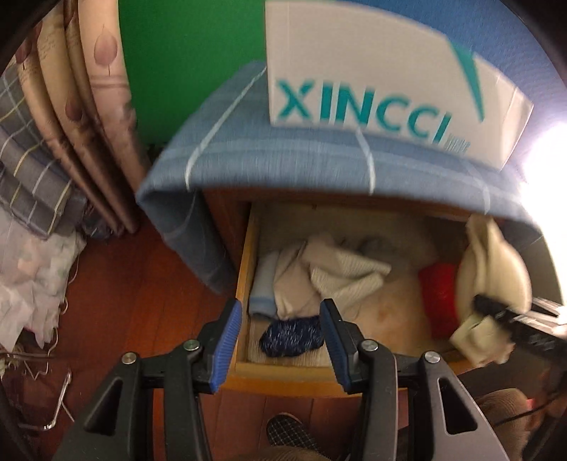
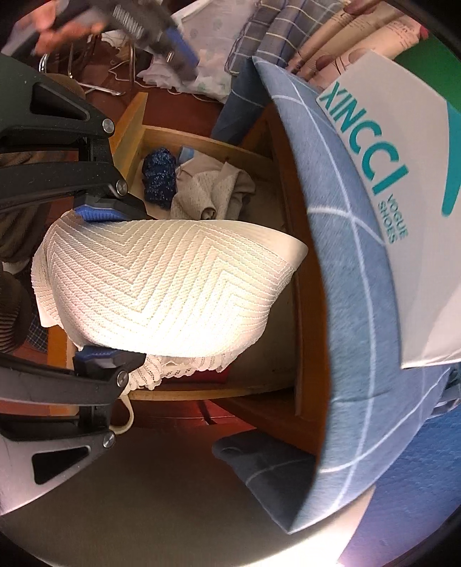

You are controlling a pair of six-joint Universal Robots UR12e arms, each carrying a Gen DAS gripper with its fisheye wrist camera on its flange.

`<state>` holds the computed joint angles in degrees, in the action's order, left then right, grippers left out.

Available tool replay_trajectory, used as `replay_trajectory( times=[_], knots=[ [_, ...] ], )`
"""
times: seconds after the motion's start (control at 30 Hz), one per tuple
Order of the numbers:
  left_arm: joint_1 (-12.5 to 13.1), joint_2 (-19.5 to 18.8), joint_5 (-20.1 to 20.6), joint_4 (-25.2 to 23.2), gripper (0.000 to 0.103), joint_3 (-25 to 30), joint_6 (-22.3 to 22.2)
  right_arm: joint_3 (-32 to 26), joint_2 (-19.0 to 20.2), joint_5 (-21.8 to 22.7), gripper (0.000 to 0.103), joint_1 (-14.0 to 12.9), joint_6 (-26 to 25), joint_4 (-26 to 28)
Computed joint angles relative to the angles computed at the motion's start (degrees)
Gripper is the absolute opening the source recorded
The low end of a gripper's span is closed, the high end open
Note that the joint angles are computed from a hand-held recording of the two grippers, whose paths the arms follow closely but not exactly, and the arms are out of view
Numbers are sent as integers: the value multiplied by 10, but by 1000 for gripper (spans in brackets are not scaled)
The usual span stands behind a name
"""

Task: Take underwear out of drawer
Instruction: 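Move the left tool back to the drawer while the right tool holds the bra, then carry the beige bra into the white box and open the right tool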

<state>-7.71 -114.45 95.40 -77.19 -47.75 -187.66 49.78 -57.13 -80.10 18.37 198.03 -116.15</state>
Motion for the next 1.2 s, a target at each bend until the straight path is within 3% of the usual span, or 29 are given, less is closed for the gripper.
replay_trajectory(
  times=[0.37,0.63,0.83,1.03,1.2],
  knots=[
    [-8,12,27,40,47,-58,-9,-7,-15,18,49,3,-26,-3],
    [-6,18,29,52,47,-72,-29,-15,-25,25,49,6,-35,-19],
    [-11,17,39,54,47,-72,-18,-38,-24,36,49,4,-42,-27],
    [-13,17,46,57,47,-75,-14,-90,-12,32,49,4,-53,-26],
    [-8,19,35,59,47,-79,-20,-181,24,18,49,6,-62,-11]
  ],
)
